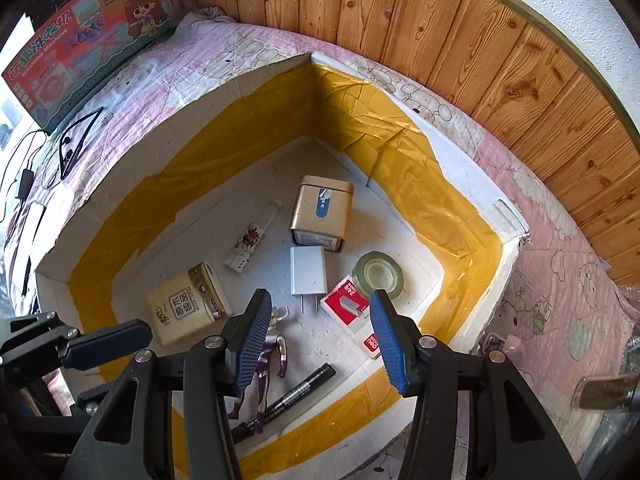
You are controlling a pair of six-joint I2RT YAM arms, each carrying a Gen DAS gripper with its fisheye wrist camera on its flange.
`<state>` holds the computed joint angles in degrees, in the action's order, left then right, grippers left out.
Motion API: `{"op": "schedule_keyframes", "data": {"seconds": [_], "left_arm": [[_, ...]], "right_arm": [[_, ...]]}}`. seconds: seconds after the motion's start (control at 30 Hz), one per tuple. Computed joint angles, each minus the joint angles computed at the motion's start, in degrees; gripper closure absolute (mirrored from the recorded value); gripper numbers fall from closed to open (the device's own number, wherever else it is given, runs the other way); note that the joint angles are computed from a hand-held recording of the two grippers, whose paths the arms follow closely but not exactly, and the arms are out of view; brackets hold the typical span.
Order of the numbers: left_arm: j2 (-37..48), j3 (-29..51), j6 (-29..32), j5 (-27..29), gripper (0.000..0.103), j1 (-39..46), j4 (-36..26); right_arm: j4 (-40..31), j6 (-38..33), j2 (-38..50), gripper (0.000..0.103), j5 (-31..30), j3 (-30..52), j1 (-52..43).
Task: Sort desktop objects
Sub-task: 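Open the right tool to drop the gold tin while the left tool releases the figure, then raise both tools out of the box and move to the pink stapler and clip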
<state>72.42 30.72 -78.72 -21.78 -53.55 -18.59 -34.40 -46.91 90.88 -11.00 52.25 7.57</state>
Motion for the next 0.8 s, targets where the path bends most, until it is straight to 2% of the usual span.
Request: {"op": "schedule_keyframes", "data": {"seconds": [0.47,0.63,0.8], "left_arm": [[0.6,2.2,-1.2,-3.2,0.074,-3.3,-3.5],[1.2,4.4,-3.8,-8.3,0.074,-8.6,-7.6],[4.8,9.4,-6.8,-13.5,0.073,-15.1,-13.0]], "right_arm": [[-2.6,-5.3,-5.9,0.050,-1.3,-3.8,-3.8],[-8.0,-11.4,-11.3,0.050,-8.1,-5.0,-11.4],[-15.6,-24.7,-15.3,0.050,-17.5,-6.6,-26.4]]}}
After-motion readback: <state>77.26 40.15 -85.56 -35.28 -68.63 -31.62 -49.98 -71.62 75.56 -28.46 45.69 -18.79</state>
